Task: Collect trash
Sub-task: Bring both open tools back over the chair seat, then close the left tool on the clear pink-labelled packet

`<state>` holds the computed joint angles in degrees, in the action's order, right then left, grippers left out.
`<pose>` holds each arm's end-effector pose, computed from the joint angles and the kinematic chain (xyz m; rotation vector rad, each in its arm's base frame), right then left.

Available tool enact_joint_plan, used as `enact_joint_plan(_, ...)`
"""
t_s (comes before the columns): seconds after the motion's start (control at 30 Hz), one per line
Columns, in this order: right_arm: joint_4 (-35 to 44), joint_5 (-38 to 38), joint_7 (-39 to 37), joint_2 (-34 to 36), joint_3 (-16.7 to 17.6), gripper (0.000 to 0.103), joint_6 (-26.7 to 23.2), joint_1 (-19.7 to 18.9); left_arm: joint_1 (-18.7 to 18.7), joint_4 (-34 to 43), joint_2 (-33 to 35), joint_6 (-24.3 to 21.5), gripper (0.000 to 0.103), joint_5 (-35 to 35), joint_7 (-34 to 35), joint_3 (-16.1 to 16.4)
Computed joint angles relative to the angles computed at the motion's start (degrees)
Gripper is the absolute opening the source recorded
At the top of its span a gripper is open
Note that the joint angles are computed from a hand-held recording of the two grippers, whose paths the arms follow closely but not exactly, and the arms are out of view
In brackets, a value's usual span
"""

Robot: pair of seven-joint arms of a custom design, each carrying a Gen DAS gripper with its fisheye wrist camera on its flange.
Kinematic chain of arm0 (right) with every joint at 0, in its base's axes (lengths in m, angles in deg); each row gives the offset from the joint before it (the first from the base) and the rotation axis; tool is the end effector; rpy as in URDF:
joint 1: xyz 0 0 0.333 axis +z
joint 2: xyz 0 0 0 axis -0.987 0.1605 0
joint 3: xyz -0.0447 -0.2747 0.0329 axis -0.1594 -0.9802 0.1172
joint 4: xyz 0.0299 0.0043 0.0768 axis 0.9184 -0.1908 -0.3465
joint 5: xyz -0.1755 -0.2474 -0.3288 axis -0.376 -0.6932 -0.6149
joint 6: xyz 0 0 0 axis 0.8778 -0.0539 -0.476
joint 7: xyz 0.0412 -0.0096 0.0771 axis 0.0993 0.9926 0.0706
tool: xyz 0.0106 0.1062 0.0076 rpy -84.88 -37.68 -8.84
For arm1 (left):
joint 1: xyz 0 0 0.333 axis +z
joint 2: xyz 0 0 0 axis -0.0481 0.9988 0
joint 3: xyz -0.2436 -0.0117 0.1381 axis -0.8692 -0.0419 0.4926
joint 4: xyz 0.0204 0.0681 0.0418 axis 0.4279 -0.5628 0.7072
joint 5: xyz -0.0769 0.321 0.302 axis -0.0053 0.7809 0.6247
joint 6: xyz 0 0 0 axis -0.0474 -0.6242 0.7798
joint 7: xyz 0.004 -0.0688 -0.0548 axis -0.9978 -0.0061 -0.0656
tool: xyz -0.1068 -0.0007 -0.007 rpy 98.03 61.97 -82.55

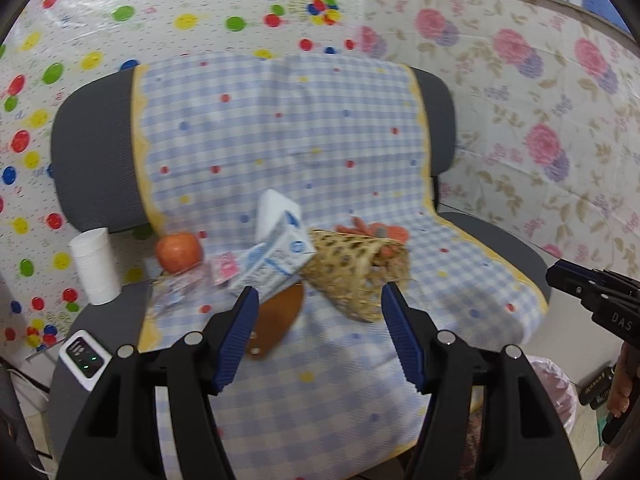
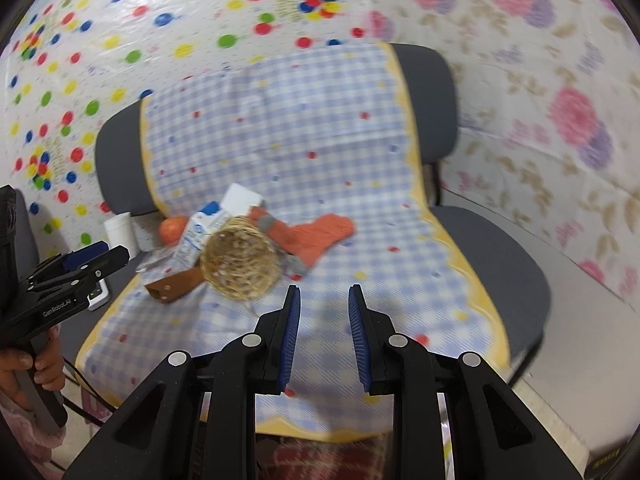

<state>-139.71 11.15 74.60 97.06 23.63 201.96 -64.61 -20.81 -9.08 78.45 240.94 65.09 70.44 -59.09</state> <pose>0.6906 0.2381 0.5640 -1.7018 1.4158 -0.6073 0.6874 -0.2988 0.5724 -1.5617 1.6736 -0.9470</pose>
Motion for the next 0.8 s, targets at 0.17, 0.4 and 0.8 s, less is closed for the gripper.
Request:
enact_joint_plan(0.17, 9.64, 1.46, -4.31, 6.86, 1.5, 0.034, -3.59, 0.4, 1.38, -2.1, -1.73, -1.43, 0.065, 0.61, -2.19, 0.87)
enact_joint_plan(0.4, 20.03, 3.54, -7.48, 14.28, 2.33, 0.036, -7.94, 1.39, 3.46, -4.09, -2.5, -4.22, 0.069, 2.61, -5.73, 1.46)
enact_joint_plan(0.8, 42.63, 4.08, -9.29, 29.25, 1.53, 0.036, -16.43, 4.22, 4.72, 6.05, 6.38, -12.32, 0.072, 1.74, -4.04, 2.4)
